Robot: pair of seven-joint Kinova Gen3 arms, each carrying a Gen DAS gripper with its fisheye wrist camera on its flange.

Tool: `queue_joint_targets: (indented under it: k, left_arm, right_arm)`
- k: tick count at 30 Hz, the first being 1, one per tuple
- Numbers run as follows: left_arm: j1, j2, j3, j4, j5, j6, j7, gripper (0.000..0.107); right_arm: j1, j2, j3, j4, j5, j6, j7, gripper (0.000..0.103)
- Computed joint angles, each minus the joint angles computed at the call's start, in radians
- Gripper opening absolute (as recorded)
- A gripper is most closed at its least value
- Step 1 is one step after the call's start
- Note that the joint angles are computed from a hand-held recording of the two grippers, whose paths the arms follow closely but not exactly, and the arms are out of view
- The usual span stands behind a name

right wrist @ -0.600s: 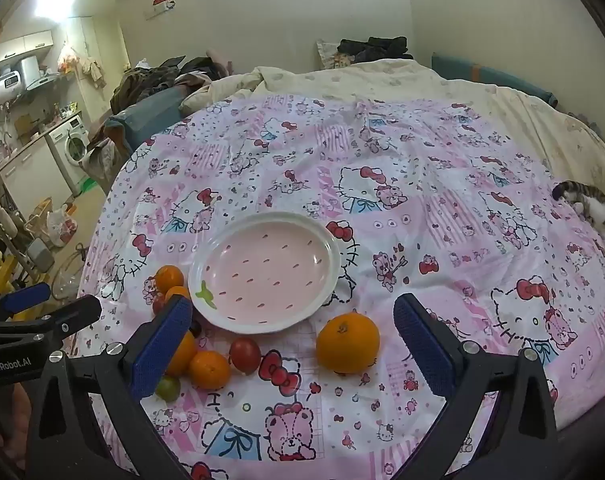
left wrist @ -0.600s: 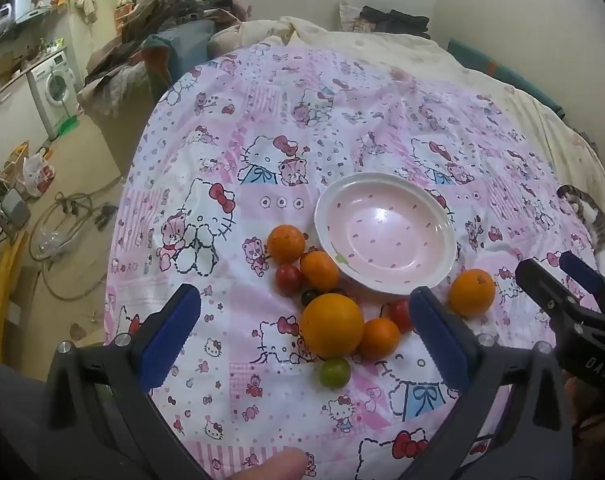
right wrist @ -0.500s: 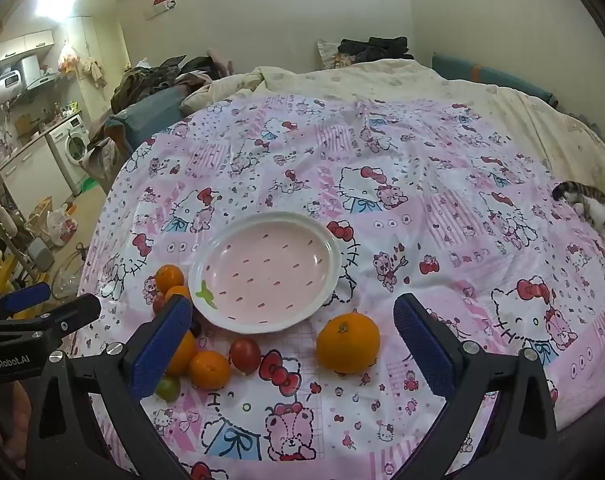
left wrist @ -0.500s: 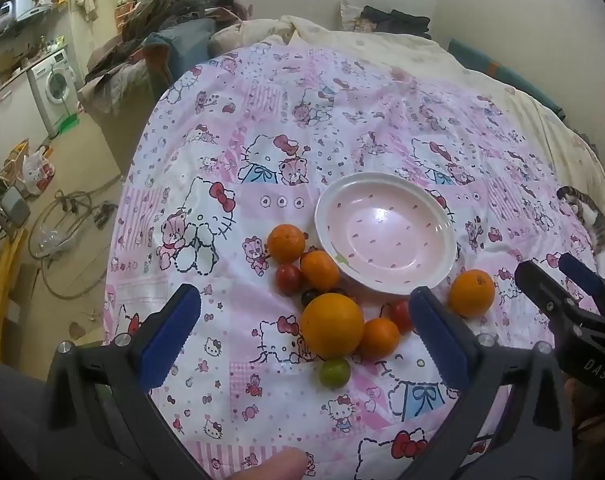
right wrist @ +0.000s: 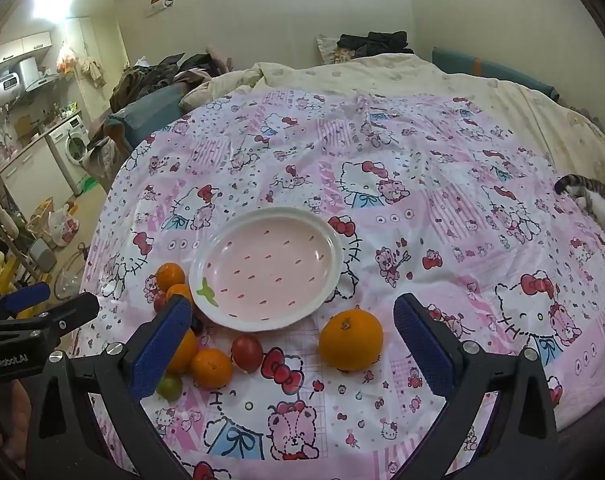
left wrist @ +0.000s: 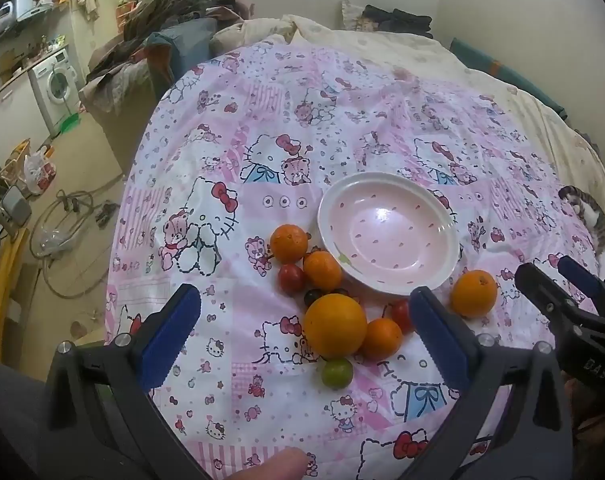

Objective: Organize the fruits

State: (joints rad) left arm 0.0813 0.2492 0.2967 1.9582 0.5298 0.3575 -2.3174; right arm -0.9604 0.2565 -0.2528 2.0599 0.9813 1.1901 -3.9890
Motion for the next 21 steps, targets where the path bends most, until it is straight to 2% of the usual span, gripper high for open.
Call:
queue_joint_targets:
  k: [4,15,21]
  left_arm:
    - [-0.012,0.006,0.008,0.001,0.01,-0.001,-0.021,0.103]
    - [0.016,-0.001,-0.007,0.002,-0.023,-0.011,0.017,0.103]
    - [0.002,0.0,0.002,0.002,-0.014,-0.008,0.012,0.103]
  right_arm:
    - [0.0,-0.002,0.0,0.009,0.012,-0.01,-0.014,0.103]
    - [-0.001,0.003,0.0,0.007,0.018,-0.006,-0.019,0.103]
    - [0.005,-0.003,-0.001,0.013,0.017,-0.015,-0.018,0.103]
